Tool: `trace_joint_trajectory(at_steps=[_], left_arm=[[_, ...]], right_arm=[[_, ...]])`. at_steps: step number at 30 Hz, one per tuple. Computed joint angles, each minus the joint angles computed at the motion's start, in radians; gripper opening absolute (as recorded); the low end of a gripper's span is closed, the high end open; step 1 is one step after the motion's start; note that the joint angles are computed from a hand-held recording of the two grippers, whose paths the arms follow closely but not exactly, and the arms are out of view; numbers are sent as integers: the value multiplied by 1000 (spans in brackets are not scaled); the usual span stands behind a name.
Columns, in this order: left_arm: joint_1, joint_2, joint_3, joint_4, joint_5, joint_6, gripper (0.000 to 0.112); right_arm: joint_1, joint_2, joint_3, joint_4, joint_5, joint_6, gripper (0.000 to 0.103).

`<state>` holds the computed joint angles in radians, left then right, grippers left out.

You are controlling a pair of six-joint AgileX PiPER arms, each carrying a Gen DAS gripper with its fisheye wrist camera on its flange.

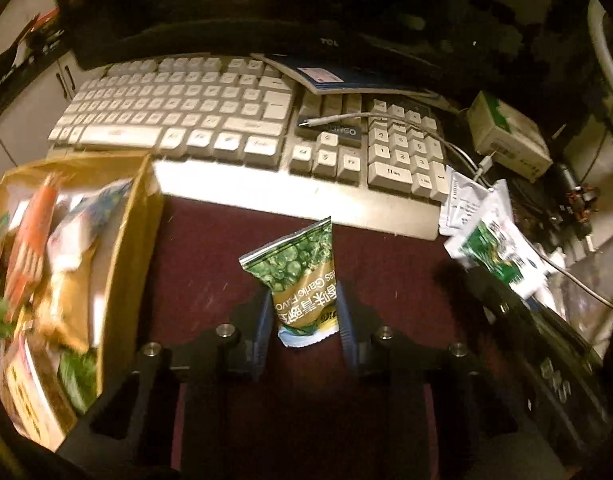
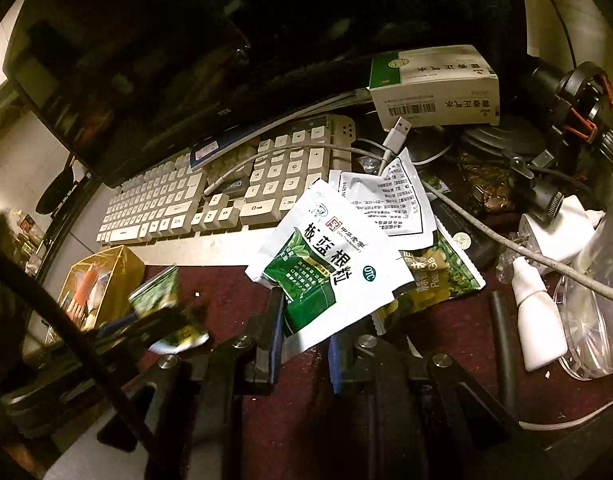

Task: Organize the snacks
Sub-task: 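Carry the sachet and pea packet over the tray and open both grippers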

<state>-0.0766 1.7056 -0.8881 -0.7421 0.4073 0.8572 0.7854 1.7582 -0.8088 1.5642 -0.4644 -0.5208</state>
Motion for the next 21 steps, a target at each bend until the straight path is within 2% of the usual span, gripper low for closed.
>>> trace_joint_trajectory(at_steps=[2, 6, 9, 13, 18, 21], left_arm=[[66, -56, 63, -59, 45, 107, 32], [277, -180, 194, -198, 239, 378, 32], [384, -267, 267, -185, 349, 431, 32], [567, -378, 343, -178, 485, 552, 32], [833, -440, 320, -142, 684, 677, 32], [978, -395, 252, -131, 777, 719, 32]], right_arm=[[-3, 2, -2, -3, 8, -1, 18], [4, 3, -4, -26, 10, 8, 18], [25, 3, -10, -49, -9, 8, 17], [89, 15, -44, -2, -95, -92, 17], [146, 8, -32, -182, -124, 2, 17], [180, 13, -53, -233, -118, -8, 17]])
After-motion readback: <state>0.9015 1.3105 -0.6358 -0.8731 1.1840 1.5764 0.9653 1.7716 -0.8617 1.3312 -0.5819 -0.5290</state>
